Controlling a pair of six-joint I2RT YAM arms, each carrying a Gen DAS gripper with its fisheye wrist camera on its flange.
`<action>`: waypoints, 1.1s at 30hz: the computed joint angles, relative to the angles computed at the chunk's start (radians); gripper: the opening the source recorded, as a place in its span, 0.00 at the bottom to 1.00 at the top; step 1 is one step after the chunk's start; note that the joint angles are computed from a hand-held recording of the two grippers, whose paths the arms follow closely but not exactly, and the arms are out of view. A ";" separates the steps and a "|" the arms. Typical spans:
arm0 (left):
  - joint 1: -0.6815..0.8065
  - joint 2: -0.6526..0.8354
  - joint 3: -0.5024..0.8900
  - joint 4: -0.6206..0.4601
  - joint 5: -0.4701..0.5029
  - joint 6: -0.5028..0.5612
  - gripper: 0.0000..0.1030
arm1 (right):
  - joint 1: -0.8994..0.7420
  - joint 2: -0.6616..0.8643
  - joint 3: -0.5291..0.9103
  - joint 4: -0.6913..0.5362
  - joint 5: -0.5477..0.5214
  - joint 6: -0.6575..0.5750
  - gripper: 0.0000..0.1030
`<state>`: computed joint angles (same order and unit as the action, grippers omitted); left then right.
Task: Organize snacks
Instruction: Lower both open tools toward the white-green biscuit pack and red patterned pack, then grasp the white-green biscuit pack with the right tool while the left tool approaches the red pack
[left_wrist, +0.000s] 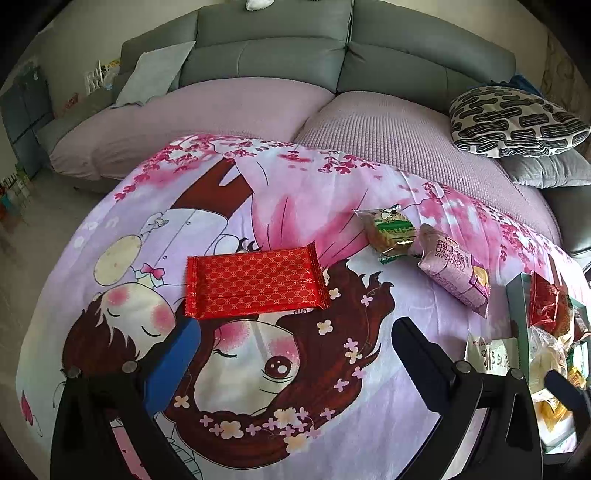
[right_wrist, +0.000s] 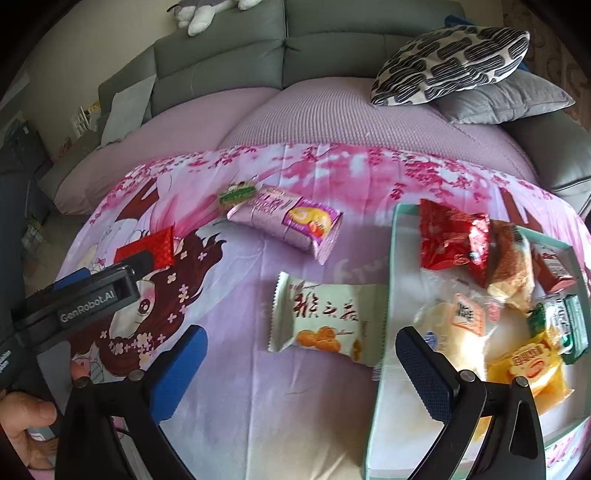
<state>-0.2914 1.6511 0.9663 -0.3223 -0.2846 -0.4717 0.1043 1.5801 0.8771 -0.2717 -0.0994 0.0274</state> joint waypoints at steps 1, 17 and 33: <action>0.007 -0.002 -0.004 0.006 0.014 0.004 1.00 | 0.005 0.009 0.004 0.002 0.001 0.004 1.00; 0.103 0.008 -0.040 0.056 0.129 0.043 1.00 | 0.009 0.063 0.009 0.082 -0.048 0.023 0.99; 0.122 0.051 -0.016 0.054 0.174 0.050 1.00 | 0.001 0.167 0.052 0.107 -0.007 0.039 0.89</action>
